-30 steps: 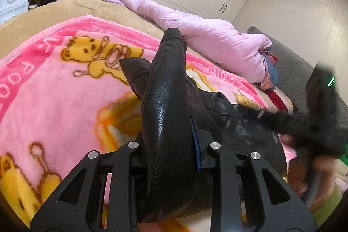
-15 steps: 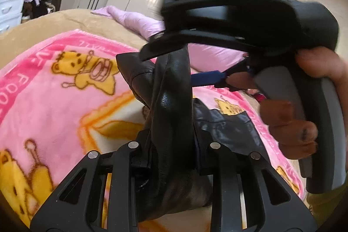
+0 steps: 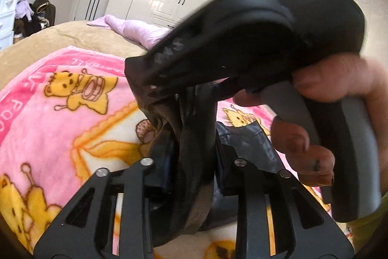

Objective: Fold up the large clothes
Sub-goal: 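Grasp the jacket's folded end with both grippers and lift it, then fold the held end over the jacket with both grippers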

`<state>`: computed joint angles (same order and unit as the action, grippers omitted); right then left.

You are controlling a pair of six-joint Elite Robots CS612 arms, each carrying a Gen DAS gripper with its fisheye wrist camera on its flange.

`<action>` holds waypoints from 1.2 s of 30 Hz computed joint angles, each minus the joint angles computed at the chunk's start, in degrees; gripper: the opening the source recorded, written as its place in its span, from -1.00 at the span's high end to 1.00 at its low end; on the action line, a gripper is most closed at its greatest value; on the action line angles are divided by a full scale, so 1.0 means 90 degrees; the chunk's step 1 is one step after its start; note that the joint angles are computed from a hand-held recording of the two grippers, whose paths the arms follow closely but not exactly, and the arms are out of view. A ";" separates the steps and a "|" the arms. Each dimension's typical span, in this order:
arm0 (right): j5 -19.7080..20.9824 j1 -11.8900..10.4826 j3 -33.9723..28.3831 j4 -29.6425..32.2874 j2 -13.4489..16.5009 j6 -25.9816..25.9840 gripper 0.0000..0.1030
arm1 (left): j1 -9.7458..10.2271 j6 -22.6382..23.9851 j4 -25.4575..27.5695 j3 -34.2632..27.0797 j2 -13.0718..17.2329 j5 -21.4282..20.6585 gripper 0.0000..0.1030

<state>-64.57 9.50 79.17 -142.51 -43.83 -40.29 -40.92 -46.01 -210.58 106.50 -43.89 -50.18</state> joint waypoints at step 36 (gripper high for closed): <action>0.1064 -0.1413 -0.1386 0.1736 0.0950 0.1170 -0.71 | 0.0461 -0.0329 0.1989 -0.1462 0.0663 -0.2241 -0.43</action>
